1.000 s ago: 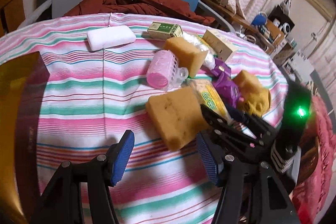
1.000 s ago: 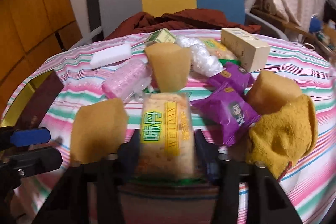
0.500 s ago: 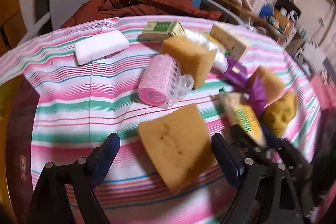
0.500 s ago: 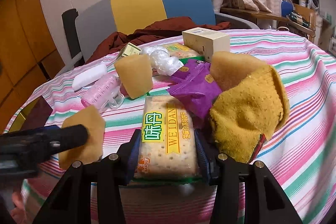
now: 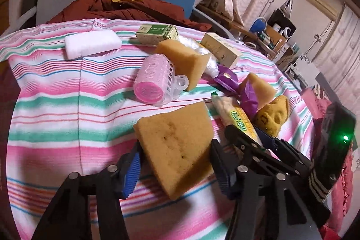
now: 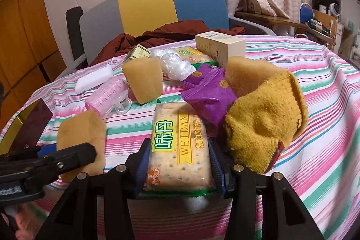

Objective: Organize objects
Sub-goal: 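Carry biscuit pack and sponge into the gold tin and open both grippers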

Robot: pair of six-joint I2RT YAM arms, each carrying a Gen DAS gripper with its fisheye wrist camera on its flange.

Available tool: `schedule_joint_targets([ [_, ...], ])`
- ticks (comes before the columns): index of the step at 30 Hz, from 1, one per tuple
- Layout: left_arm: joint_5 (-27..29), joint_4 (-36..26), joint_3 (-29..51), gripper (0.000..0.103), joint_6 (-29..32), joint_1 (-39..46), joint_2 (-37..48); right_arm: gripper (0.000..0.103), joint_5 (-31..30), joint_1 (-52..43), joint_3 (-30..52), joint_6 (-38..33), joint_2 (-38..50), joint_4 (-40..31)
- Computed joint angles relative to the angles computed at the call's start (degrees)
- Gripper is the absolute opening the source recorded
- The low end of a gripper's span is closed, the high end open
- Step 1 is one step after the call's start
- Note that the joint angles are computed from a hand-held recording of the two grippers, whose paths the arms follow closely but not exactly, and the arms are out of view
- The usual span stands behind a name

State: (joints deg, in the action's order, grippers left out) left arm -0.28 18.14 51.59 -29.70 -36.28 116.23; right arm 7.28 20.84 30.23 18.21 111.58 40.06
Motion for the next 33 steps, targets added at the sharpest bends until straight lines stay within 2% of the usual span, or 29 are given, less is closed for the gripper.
schedule_joint_targets([
  [8, 2.0, 7.8, -13.2, 0.056, -3.7, 0.4, -7.6, 0.050, 4.7, 2.9, -0.5, 0.9, -1.3, -2.0],
  [14, 1.8, 10.6, -22.2, 0.056, -2.8, 0.4, -17.0, 0.049, 1.1, 7.1, -2.7, 5.6, -4.6, -2.9],
  [19, 2.0, 9.5, -29.2, 0.056, -1.7, 1.4, -26.6, 0.049, -2.0, 11.2, -1.7, 9.7, -6.2, -6.0],
  [25, 3.5, 3.9, -36.6, 0.056, 0.4, 6.2, -40.9, 0.049, -1.0, 17.6, -0.8, 13.0, -8.8, -9.2],
  [29, 5.0, -4.2, -39.7, 0.056, 4.1, 12.4, -51.4, 0.049, 0.2, 22.4, 0.8, 14.1, -11.5, -11.7],
  [33, 9.0, -12.6, -41.5, 0.056, 10.2, 23.9, -60.1, 0.049, 0.9, 28.4, 4.2, 14.5, -12.9, -13.5],
])
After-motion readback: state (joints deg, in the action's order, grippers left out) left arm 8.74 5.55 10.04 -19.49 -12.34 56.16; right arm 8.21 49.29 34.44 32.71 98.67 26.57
